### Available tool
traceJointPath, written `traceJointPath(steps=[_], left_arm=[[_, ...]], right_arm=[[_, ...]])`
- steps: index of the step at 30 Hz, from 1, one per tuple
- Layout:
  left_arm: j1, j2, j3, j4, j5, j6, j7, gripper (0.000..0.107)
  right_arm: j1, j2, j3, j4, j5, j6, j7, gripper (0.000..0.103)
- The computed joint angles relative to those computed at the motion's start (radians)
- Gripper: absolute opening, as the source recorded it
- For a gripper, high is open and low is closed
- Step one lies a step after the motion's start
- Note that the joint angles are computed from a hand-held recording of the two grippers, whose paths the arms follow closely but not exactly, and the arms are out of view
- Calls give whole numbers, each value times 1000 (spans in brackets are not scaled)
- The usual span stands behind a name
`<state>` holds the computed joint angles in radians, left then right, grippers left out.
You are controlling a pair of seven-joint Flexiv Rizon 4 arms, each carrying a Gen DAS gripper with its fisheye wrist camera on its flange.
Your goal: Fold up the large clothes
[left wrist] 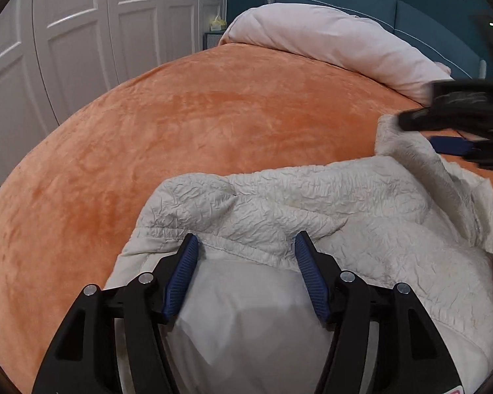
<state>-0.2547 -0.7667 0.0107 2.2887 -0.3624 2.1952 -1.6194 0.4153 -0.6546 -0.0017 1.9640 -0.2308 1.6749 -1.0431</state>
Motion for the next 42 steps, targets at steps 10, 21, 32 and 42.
traceJointPath(steps=[10,21,32,42], left_arm=[[8,-31,-8,-5,17,50,-23,60],[-29,-37,6,-11,-33,48,5,61],[-34,0,6,2,-45,25,17,61],[-103,19,5,-162,-66,-179,34,69]], right_arm=[[-179,-118,77,19,75,363,192,9],[-213,16,62,296,-115,377,103,8],[-225,114,0,391,283,484,-81,9],[-170,19,0,175,330,198,-209,19]])
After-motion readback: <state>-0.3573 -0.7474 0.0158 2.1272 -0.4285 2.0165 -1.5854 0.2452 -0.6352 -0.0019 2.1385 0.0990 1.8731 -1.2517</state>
